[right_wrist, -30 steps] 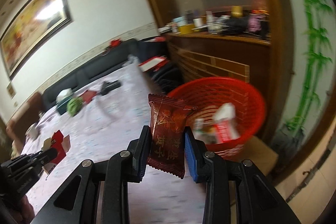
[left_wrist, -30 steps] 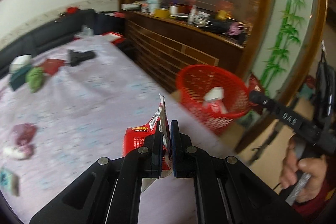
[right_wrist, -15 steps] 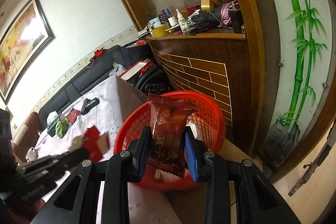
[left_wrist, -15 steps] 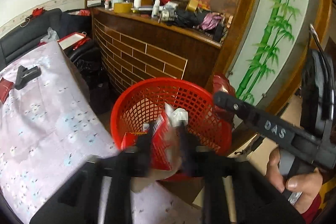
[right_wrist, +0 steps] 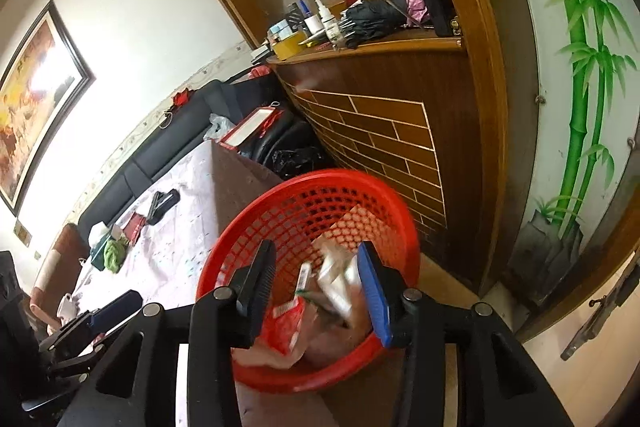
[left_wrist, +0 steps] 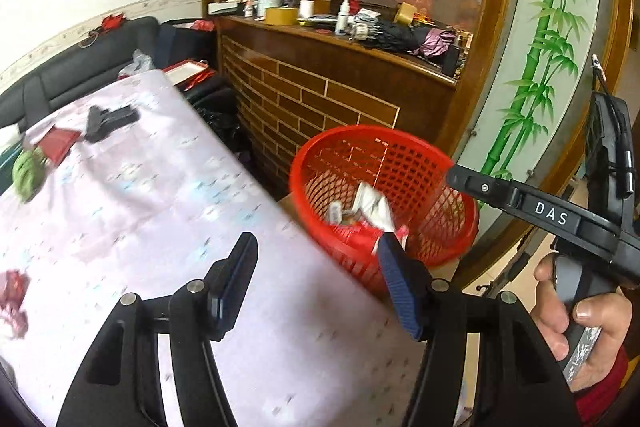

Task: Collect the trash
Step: 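Open both tools over the red wastebasket to drop the wrappers, then move both open tools back over the bed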

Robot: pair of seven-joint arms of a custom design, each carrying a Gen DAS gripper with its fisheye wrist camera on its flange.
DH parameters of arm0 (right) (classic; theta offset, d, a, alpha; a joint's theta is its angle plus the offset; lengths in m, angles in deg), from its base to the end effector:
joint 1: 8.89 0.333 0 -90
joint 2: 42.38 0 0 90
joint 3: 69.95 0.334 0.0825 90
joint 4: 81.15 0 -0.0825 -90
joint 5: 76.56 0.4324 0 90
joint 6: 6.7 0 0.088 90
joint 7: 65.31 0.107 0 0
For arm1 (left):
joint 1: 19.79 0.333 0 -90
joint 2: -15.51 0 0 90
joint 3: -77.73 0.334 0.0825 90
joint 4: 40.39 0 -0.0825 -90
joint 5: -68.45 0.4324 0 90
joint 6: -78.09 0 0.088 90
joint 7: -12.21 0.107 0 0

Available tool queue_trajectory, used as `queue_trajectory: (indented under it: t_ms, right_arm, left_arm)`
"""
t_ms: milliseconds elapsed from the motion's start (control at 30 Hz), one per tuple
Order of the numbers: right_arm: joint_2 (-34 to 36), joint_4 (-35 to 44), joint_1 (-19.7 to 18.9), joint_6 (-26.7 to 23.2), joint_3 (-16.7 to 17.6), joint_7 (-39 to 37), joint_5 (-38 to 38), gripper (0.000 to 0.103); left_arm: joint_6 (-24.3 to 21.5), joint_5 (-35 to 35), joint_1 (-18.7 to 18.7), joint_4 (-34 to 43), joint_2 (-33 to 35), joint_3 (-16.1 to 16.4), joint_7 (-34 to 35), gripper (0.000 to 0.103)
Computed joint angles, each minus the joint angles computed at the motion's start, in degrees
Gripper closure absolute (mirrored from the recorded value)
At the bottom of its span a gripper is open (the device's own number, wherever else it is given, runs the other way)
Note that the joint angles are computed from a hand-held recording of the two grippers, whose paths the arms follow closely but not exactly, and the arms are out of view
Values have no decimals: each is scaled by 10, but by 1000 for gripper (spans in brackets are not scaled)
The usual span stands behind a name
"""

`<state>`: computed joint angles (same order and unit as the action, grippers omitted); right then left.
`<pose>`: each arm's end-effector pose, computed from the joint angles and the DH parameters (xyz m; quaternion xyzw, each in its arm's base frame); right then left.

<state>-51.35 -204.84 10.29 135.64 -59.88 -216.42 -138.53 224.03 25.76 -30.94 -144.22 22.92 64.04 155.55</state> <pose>0.5057 0.2917 0.5123 -0.3256 0.8265 -0.2651 0.3749 0.6322 -0.2747 0.5349 -0.3214 0.8553 -0.3975 0.0849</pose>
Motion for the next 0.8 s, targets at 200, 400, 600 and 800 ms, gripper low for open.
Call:
queue_trajectory:
  t_ms: [200, 400, 600, 800]
  right_arm:
    - [35, 37, 21, 2, 10, -22, 7, 51]
    - [100, 103, 53, 18, 5, -65, 15, 48]
    - [174, 184, 88, 35, -11, -149, 56, 47]
    - [231, 254, 120, 40, -28, -226, 95, 47]
  left_arm:
    - [-2, -4, 21, -46, -35, 20, 2, 41]
    - [-3, -14, 50, -67, -51, 45, -6, 41]
    - [20, 31, 91, -65, -41, 74, -93, 41]
    - [30, 79, 147, -33, -6, 109, -239, 41]
